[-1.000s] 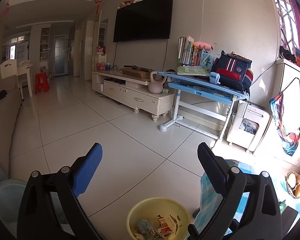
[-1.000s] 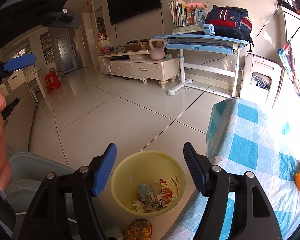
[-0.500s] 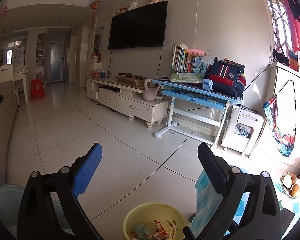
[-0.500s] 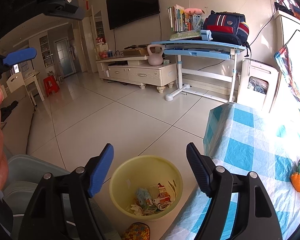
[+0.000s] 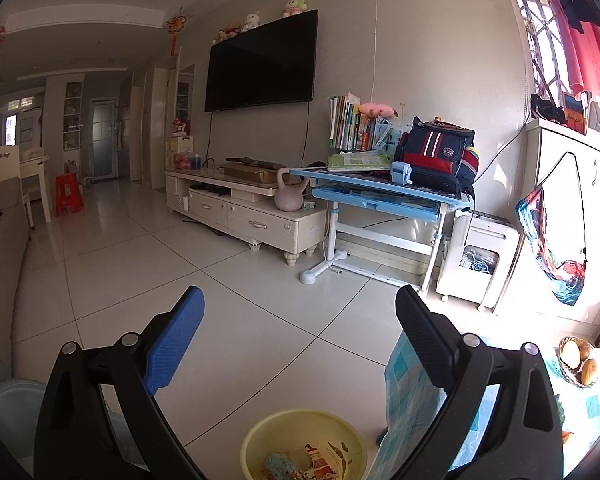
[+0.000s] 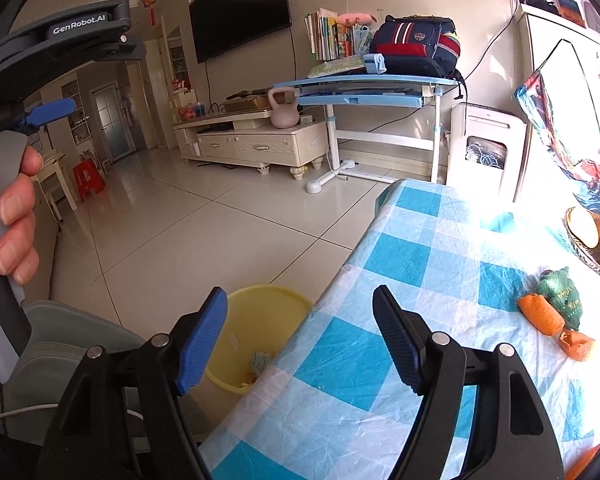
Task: Collect trash
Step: 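Move both open grippers back toward the table, then grasp the curled orange peel on the tablecloth with the right gripper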
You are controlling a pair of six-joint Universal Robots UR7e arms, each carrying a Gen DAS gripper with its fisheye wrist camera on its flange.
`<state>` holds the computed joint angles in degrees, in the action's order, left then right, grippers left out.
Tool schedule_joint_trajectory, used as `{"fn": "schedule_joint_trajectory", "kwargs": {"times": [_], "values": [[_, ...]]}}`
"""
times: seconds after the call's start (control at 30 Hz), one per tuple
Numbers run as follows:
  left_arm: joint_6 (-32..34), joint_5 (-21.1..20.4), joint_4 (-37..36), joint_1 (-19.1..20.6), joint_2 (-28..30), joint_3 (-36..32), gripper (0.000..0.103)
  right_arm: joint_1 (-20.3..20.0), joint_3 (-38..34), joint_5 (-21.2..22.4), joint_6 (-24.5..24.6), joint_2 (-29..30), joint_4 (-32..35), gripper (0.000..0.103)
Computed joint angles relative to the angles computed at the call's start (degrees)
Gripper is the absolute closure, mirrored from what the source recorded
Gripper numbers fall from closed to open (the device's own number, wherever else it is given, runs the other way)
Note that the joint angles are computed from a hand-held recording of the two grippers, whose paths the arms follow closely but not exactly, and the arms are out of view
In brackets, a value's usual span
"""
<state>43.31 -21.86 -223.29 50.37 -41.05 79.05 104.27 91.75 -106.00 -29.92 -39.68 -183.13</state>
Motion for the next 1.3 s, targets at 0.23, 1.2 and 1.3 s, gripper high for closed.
{"fn": "schedule_joint_trajectory", "kwargs": {"times": [0.23,1.2,1.3], "values": [[0.5,-1.5,0.4,-0.9,1.1,0.2,0.010,-0.7,4.3,-1.5,-2.4,-4.7,-1.3,0.031],[-10.4,-15.2,50.0,-3.0,10.6,2.1,0.010,-10.9,18.2,-8.6,6.9,-22.0,4.0,0.036],[-8.5,-17.3,52.2,-3.1,12.0,1.2,0.010,-10.8,17.4,-8.9,6.9,-21.3,5.6,0.036]]}}
